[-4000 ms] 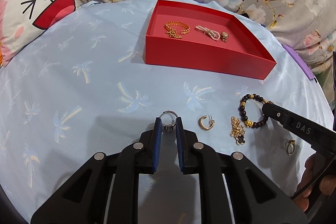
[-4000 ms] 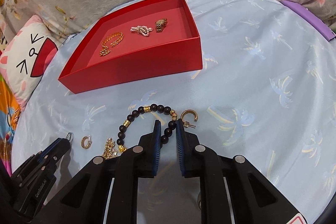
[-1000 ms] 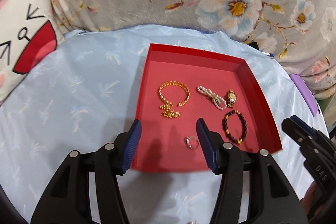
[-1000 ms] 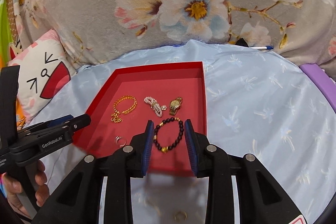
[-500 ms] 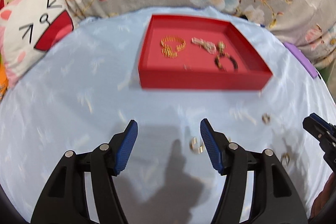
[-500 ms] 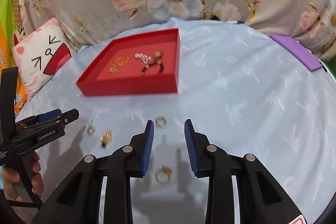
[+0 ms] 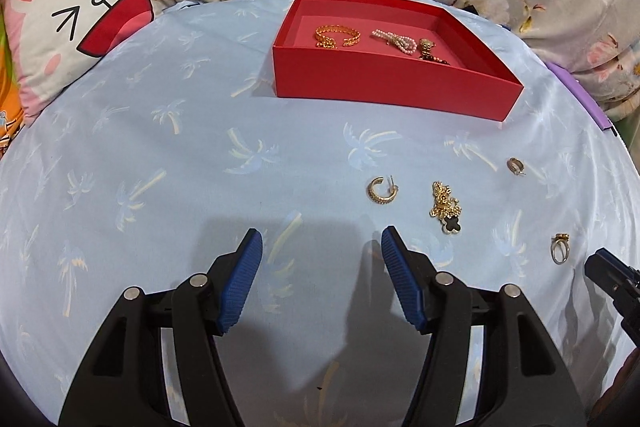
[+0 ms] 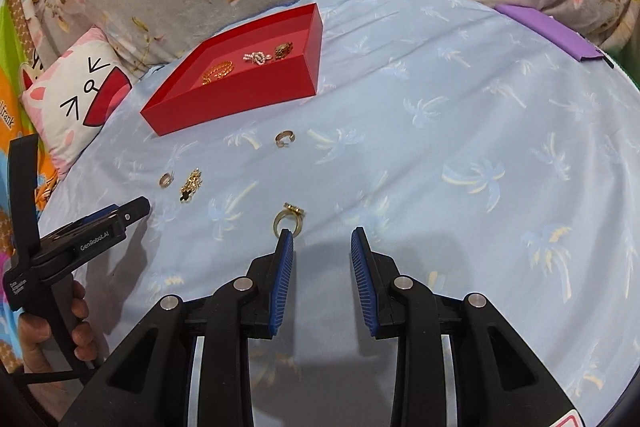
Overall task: Organize jewelry
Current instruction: 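Move both open grippers from the box back toward the loose jewelry, then grasp the gold hoop earring with the right gripper while the left gripper grasps the gold pendant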
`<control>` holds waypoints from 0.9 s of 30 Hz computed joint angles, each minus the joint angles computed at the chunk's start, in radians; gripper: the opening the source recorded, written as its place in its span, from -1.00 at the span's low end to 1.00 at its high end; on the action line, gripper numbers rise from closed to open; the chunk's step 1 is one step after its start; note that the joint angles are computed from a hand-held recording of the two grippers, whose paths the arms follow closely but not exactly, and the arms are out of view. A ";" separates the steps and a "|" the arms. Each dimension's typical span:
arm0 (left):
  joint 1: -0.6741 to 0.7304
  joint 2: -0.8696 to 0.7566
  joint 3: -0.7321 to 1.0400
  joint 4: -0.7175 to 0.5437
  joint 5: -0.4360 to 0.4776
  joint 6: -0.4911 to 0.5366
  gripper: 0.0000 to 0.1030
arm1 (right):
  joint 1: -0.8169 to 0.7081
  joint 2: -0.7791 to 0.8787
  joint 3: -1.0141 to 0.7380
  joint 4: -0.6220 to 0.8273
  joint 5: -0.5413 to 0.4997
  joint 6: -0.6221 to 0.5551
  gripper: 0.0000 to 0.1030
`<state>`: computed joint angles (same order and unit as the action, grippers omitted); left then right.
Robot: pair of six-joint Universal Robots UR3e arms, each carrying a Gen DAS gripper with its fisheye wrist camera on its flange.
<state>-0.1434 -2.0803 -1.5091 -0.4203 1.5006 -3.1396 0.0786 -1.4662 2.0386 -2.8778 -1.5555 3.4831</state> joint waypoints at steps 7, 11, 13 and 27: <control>-0.009 0.025 -0.024 0.001 -0.028 0.005 0.16 | 0.034 0.072 -0.068 -0.002 0.015 0.009 -0.42; -0.011 0.032 -0.032 0.003 -0.041 0.007 0.17 | 0.053 0.114 -0.121 0.011 -0.009 0.010 -0.42; -0.010 0.036 -0.036 0.004 -0.048 0.008 0.17 | 0.058 0.127 -0.133 0.014 -0.016 0.009 -0.42; -0.012 0.031 -0.032 -0.003 -0.051 0.005 0.23 | 0.120 0.221 -0.255 0.070 -0.154 -0.007 -0.54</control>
<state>-0.1549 -2.0497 -1.5411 -0.4237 1.4495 -3.1345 0.1984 -1.2449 1.7832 -2.8080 -1.7093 3.4764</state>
